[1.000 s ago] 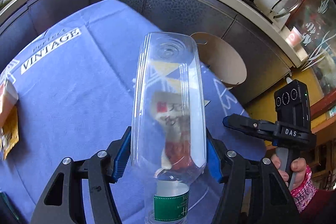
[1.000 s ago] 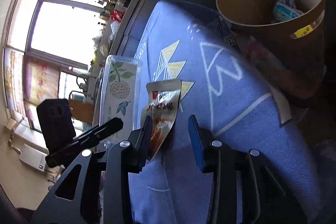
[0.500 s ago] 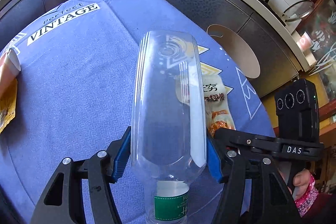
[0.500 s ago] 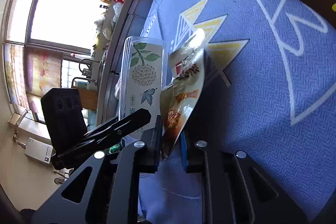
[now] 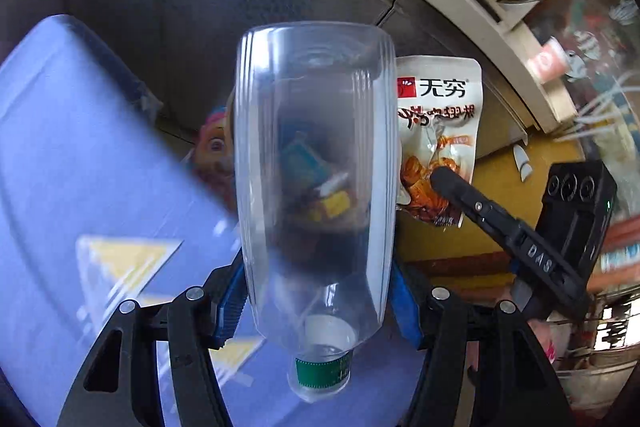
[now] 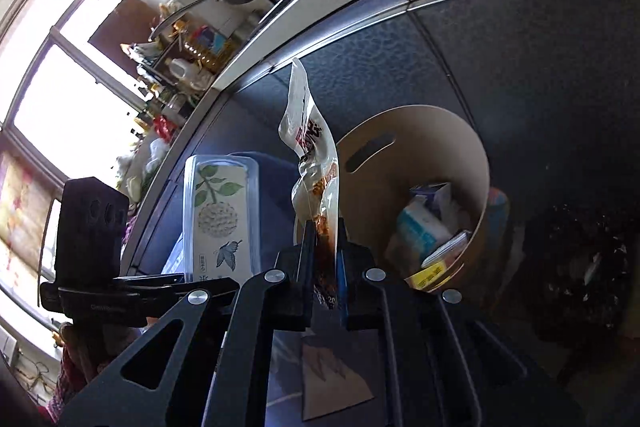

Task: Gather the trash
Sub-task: 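Carry the bottle and packet to the beige bin and open both tools, then grasp the crushed green can with the left tool while the right tool grasps another green-white packet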

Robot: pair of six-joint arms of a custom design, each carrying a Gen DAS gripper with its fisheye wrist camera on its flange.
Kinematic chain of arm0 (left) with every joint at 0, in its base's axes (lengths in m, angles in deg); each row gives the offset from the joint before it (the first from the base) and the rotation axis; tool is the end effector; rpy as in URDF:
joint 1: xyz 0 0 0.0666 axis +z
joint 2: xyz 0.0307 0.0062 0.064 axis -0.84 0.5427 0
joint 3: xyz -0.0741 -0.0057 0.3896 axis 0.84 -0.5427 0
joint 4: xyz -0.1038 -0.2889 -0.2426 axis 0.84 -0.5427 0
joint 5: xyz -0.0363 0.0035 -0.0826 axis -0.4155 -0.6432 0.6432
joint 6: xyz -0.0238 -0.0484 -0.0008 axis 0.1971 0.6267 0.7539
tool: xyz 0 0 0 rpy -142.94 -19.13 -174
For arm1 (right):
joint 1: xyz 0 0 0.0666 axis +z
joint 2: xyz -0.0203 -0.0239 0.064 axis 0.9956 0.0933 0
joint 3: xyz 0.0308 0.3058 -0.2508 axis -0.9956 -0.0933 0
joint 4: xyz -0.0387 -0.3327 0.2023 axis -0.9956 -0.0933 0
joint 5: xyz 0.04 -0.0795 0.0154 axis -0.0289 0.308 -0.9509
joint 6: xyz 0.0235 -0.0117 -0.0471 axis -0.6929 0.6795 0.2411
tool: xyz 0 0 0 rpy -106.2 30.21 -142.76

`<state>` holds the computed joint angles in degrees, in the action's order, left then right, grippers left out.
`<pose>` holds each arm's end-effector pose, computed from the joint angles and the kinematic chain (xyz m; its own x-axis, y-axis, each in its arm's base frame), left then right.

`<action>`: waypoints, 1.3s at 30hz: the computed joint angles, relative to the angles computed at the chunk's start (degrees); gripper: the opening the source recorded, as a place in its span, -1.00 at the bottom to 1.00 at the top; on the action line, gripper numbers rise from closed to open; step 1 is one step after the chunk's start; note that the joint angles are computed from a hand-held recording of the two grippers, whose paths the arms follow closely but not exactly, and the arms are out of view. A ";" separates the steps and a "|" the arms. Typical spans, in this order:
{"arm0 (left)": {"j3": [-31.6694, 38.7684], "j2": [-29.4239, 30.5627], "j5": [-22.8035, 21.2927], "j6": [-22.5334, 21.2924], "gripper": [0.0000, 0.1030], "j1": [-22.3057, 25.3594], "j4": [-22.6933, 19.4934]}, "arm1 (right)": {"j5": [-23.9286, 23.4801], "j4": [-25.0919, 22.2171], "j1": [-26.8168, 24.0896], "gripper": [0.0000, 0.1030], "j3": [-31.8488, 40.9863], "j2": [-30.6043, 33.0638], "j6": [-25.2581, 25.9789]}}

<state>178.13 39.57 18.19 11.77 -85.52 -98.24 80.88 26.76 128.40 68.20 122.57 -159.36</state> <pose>0.5375 -0.3102 0.3382 -0.4558 0.8429 -0.2860 0.8622 0.3383 -0.3770 0.3045 0.2579 0.2993 -0.1830 0.8521 -0.4904 0.5134 0.5083 0.6914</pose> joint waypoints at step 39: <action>-16.25 -15.14 1.09 2.95 0.48 51.99 24.74 | -37.51 3.96 3.84 -0.16 58.53 46.49 29.69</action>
<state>161.88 24.43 19.28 14.72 -33.53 -73.50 43.37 30.72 132.23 126.74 169.06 -129.67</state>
